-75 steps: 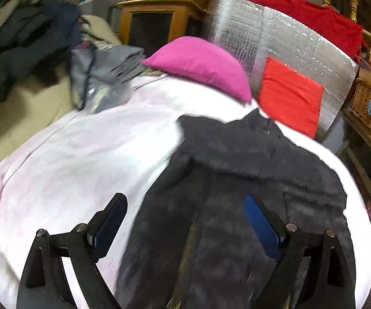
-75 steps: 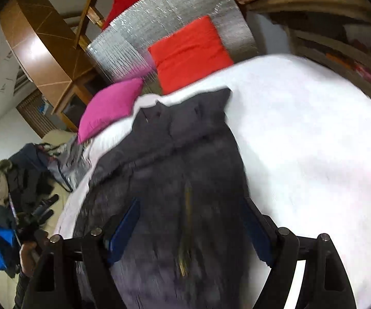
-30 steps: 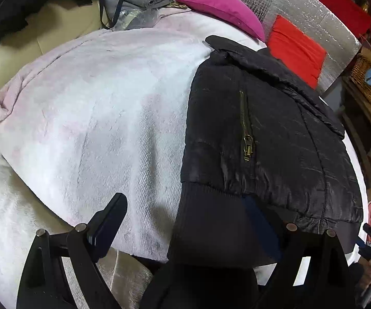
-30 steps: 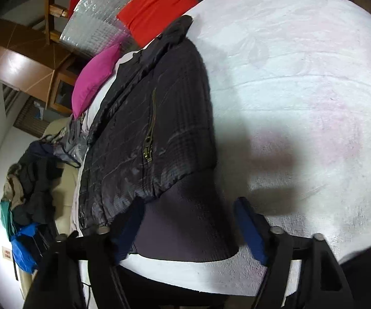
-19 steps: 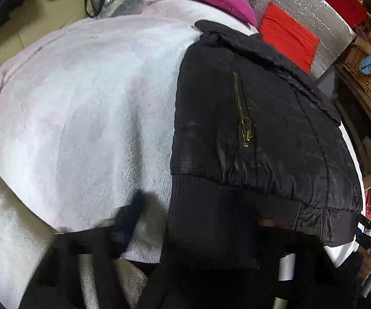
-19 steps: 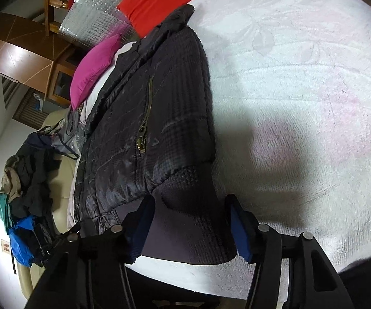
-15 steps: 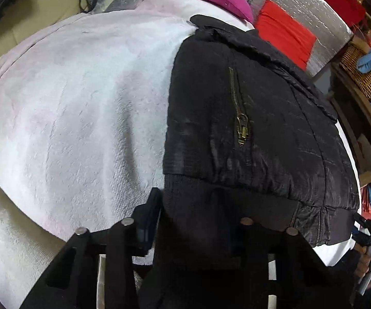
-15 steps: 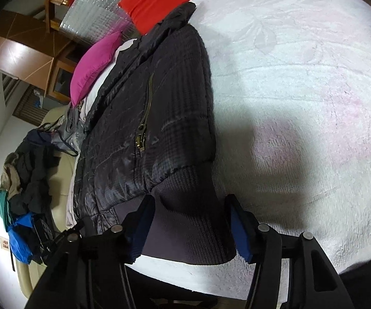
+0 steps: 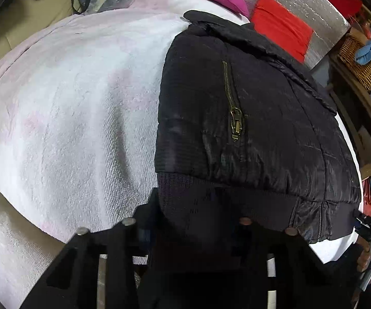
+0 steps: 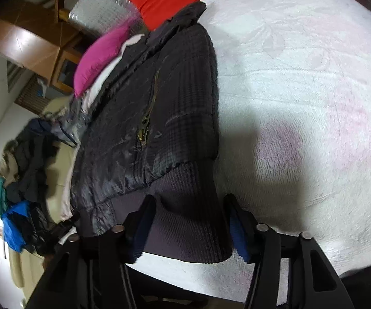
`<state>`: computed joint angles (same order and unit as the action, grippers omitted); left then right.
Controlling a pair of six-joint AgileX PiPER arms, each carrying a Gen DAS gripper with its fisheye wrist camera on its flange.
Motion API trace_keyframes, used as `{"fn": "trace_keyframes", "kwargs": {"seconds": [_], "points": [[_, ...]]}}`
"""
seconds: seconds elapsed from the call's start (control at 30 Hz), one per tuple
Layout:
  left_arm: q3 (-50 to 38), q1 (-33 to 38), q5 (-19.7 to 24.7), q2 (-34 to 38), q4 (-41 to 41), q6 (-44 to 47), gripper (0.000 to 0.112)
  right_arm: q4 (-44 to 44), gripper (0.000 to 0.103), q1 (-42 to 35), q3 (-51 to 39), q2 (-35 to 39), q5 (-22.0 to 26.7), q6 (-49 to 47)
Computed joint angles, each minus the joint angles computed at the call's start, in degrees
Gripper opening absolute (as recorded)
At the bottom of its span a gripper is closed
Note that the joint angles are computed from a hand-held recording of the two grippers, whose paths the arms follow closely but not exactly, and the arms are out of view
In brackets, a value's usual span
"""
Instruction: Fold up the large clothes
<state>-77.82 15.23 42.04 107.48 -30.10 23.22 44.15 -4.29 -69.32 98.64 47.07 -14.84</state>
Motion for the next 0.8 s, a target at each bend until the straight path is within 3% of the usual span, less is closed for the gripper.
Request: {"fn": "trace_keyframes", "kwargs": {"seconds": [0.03,0.1,0.4,0.8], "points": [[-0.2,0.0,0.3,-0.2,0.2,0.0,0.02,-1.6,0.018,0.3,-0.9,0.4,0.7,1.1],[-0.2,0.0,0.7,-1.0,-0.1,0.4,0.011,-0.9,0.009,0.0,-1.3,0.6,1.7,0.8],[1.0,3.7,4.0,-7.7,-9.1,7.3,0.008,16.8,0.008,-7.0,2.3,-3.9,7.2,-9.6],[5.3,6.5,4.3,-10.4,-11.5,10.2,0.008,20.4,0.008,-8.8,5.5,-5.5,9.2,-13.3]]}}
